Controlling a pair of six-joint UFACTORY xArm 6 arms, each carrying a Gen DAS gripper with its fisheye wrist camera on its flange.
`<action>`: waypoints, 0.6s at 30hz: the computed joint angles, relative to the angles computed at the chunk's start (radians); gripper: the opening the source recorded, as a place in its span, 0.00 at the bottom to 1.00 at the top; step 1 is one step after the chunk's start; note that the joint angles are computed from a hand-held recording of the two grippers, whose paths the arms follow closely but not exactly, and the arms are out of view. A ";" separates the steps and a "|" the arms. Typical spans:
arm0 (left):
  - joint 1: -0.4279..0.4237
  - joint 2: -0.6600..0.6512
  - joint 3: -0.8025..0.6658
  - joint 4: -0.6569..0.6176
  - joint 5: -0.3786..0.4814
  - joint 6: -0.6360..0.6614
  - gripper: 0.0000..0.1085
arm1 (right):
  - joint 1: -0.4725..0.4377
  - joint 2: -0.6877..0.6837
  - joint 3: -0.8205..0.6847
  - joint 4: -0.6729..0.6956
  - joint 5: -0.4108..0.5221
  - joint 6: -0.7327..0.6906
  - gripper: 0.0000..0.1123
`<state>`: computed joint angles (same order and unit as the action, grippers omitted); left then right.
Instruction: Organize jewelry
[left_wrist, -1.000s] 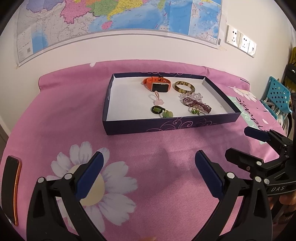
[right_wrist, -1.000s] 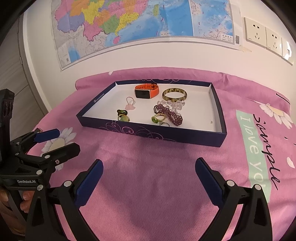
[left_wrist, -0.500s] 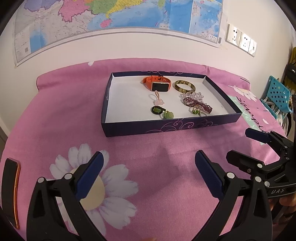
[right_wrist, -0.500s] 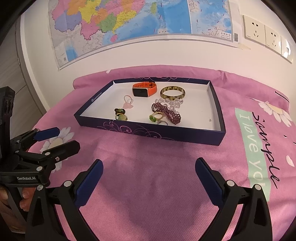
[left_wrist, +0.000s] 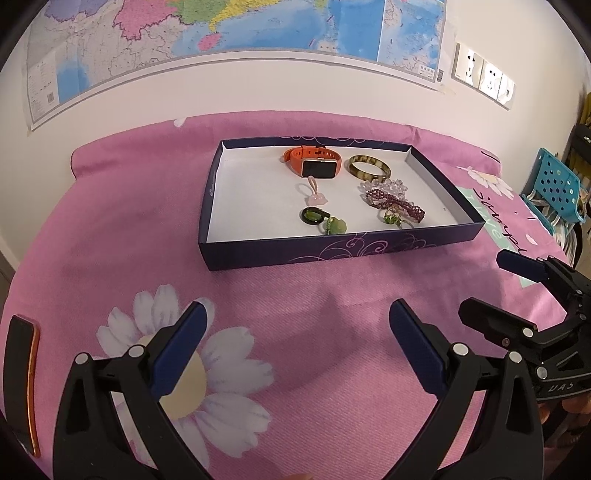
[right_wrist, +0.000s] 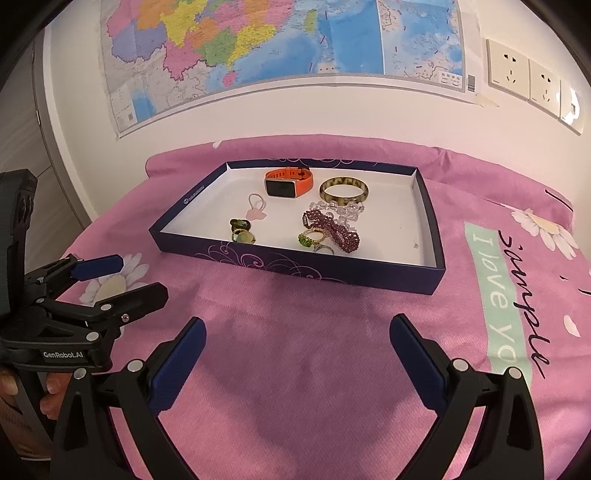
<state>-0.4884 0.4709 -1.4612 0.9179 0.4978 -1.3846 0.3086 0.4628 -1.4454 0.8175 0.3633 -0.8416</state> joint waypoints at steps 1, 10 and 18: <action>0.000 0.000 0.000 -0.002 -0.002 0.002 0.90 | 0.000 -0.001 0.001 0.003 -0.001 -0.001 0.86; -0.005 0.011 -0.014 -0.016 0.006 0.018 0.90 | 0.000 -0.006 0.009 0.011 -0.004 -0.006 0.86; -0.012 0.017 -0.023 -0.016 0.017 0.020 0.90 | -0.003 -0.006 0.010 0.025 -0.003 -0.012 0.86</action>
<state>-0.5006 0.4878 -1.4838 0.9018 0.5147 -1.3645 0.3061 0.4568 -1.4354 0.8428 0.3603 -0.8540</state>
